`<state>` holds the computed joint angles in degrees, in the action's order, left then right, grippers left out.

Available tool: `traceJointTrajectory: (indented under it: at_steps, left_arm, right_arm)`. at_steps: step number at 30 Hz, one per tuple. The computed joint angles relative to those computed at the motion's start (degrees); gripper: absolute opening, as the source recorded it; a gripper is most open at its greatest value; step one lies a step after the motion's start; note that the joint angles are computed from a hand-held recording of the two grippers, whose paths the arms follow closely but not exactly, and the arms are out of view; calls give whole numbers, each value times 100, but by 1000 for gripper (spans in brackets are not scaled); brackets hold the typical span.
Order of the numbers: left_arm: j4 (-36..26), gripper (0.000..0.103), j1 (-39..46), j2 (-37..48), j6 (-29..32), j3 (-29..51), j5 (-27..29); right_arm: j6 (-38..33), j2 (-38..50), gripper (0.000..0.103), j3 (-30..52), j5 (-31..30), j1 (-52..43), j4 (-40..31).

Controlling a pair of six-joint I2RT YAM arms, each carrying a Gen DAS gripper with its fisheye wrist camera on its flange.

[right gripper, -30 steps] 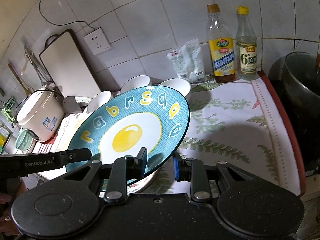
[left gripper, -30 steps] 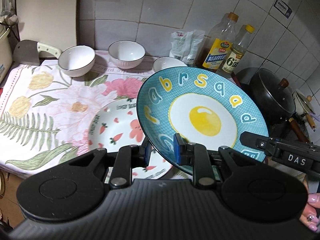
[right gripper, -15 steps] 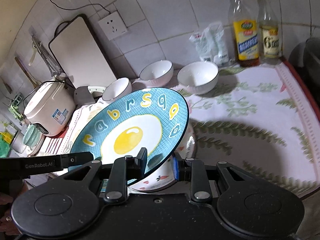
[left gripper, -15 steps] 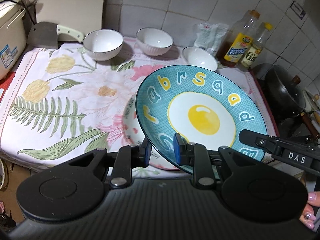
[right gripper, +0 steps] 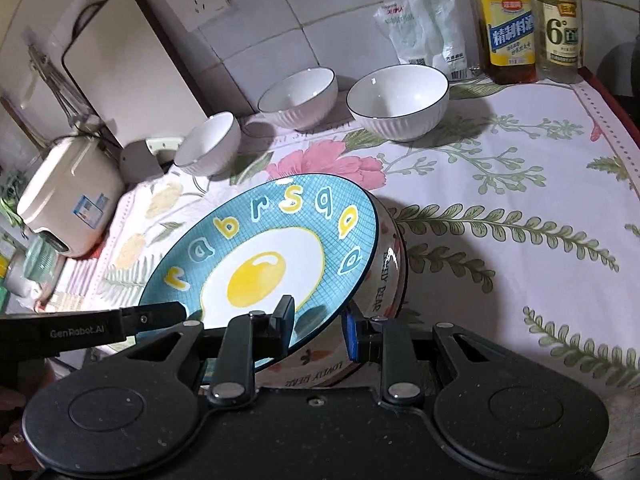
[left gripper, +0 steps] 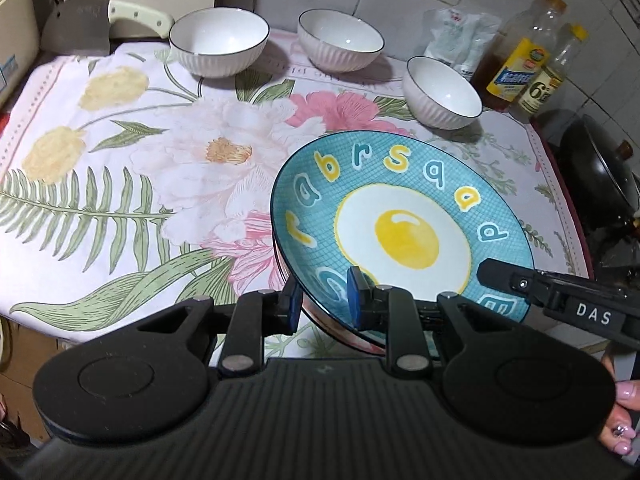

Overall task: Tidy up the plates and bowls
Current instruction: 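Lift the blue plate with both tools and carry it over the bunny plate stack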

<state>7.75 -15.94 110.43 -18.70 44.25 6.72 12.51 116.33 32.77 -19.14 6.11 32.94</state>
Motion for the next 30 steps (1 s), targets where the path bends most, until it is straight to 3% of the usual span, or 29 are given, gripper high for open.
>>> traceJointTrajectory:
  at_steps: [19, 30]
  left_arm:
    - [-547, 21, -2, 424, -116, 576, 184]
    - [-777, 21, -36, 501, -524, 734, 94]
  right_arm:
    - [-312, 237, 30, 884, 395, 82, -1418]
    - [-573, 219, 31, 1039, 556, 158, -1737]
